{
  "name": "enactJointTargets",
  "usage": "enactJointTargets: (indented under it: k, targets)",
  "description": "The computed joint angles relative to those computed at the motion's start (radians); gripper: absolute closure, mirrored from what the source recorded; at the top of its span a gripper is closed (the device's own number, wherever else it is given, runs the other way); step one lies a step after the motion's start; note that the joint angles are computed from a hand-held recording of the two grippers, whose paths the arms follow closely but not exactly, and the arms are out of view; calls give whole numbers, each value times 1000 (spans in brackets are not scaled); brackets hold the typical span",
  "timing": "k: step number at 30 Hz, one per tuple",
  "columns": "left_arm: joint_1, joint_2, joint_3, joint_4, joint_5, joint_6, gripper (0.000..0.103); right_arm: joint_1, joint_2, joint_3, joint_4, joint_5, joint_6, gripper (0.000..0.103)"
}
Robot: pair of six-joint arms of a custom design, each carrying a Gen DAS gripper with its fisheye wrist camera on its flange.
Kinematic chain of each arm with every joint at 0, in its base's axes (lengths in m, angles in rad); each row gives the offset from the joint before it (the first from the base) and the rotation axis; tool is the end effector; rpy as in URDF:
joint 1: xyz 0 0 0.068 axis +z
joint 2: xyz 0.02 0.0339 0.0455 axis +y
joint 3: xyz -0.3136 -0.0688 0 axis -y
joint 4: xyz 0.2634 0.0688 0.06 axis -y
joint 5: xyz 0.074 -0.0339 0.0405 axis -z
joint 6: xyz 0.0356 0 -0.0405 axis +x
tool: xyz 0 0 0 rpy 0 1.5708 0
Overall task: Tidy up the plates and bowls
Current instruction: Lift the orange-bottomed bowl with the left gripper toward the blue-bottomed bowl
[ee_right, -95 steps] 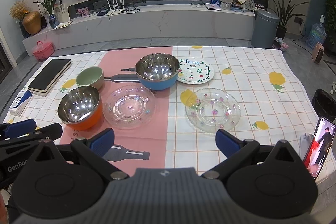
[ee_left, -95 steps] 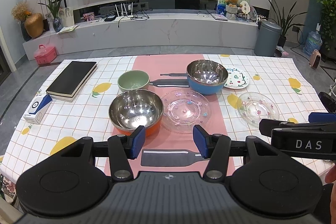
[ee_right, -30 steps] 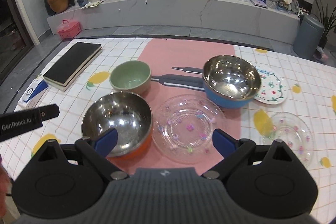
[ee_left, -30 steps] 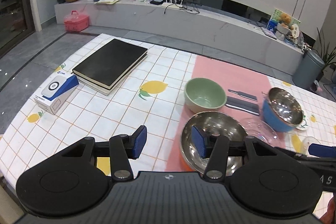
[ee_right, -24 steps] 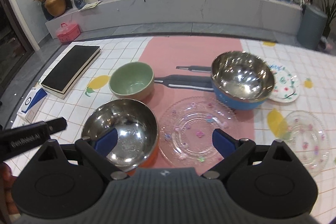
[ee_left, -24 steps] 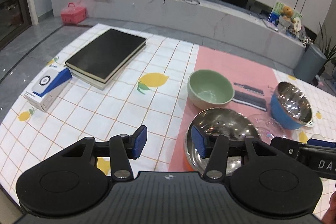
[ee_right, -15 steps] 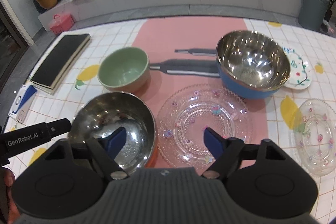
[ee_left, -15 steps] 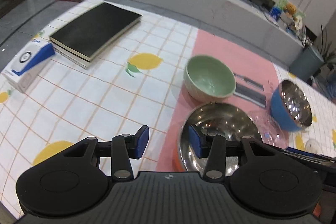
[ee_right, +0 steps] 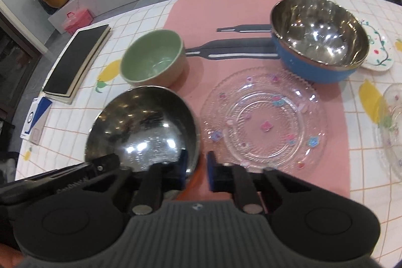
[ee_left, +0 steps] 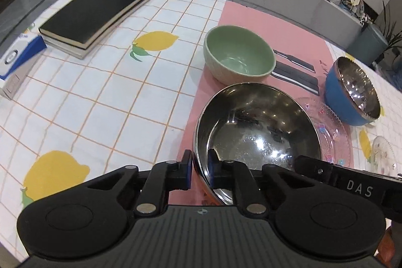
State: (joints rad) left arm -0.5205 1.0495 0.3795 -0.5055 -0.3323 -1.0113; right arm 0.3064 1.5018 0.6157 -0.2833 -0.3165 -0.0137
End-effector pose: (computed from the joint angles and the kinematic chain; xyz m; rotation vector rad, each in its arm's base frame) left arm 0.1350 -0.0640 0.1696 -0.7247 2.5300 -0.0472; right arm 0.2384 0.0870 0.1610 -0.5257 2.6968 0.5150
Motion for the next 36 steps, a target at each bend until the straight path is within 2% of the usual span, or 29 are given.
enactJointTargets:
  k: [6,14,18,24,28,36]
  targets:
    - [-115,-61,38,-136,-61,-107,91,-23,-109,-13,-83,-20,-20,95]
    - [-403,-110,112,-379,-154,-420,92,-105,-309,-55,-263,-69,-93,95]
    - [-541,-89,137,-447,-173,-545,92,-179,-383,-79,-349,-99,-150,95]
    - [-697,-51,139,-471,-166,-705,92,-309,-420,-99,-455,-145,-265,95]
    - [-752,-21,123,-445,-153,-772,92,-353,-413,-120,-472,-149,-312,95]
    - [-775,37,118,-400,-117,-782,92,-366,-403,-142,-475,-111,-362,95]
